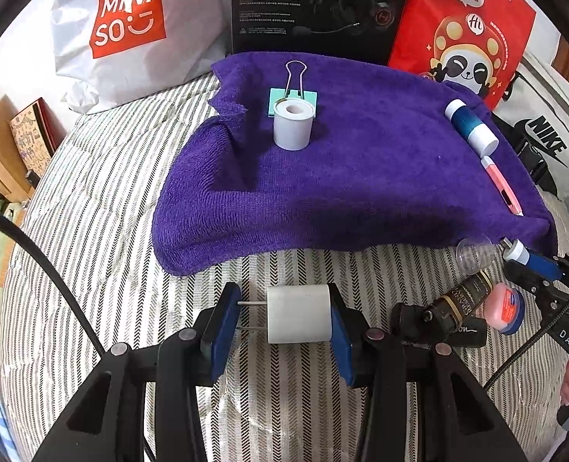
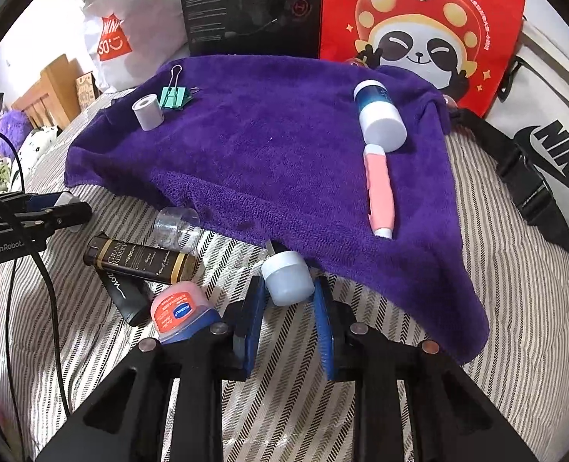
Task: Organize rigid objects
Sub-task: 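Hold the charger with the left gripper while the right grasps the small white jar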
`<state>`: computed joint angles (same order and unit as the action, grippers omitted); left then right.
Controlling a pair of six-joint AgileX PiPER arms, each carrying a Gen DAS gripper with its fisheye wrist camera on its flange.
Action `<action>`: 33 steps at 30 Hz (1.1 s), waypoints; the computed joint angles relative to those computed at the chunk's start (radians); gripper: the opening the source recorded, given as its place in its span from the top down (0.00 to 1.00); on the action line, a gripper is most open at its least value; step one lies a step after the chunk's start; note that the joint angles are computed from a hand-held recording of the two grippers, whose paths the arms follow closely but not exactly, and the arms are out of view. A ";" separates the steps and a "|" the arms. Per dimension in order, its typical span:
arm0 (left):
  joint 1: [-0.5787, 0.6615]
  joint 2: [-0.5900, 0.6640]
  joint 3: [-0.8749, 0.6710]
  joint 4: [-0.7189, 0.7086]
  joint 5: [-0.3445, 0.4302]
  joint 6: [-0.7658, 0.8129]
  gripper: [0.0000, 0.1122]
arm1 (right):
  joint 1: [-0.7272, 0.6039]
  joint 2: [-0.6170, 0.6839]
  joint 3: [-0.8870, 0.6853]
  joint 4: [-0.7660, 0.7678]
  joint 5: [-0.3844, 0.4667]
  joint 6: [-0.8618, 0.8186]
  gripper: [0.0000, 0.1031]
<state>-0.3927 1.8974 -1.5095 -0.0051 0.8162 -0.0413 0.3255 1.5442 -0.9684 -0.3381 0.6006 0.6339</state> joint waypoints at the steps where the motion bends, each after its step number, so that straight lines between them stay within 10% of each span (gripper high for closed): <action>1: -0.003 -0.001 0.001 0.007 -0.002 -0.004 0.63 | -0.003 -0.002 -0.001 0.014 0.004 -0.018 0.75; 33: 0.043 -0.049 0.079 -0.108 -0.073 0.121 0.63 | -0.040 -0.067 0.060 0.109 -0.005 -0.033 0.74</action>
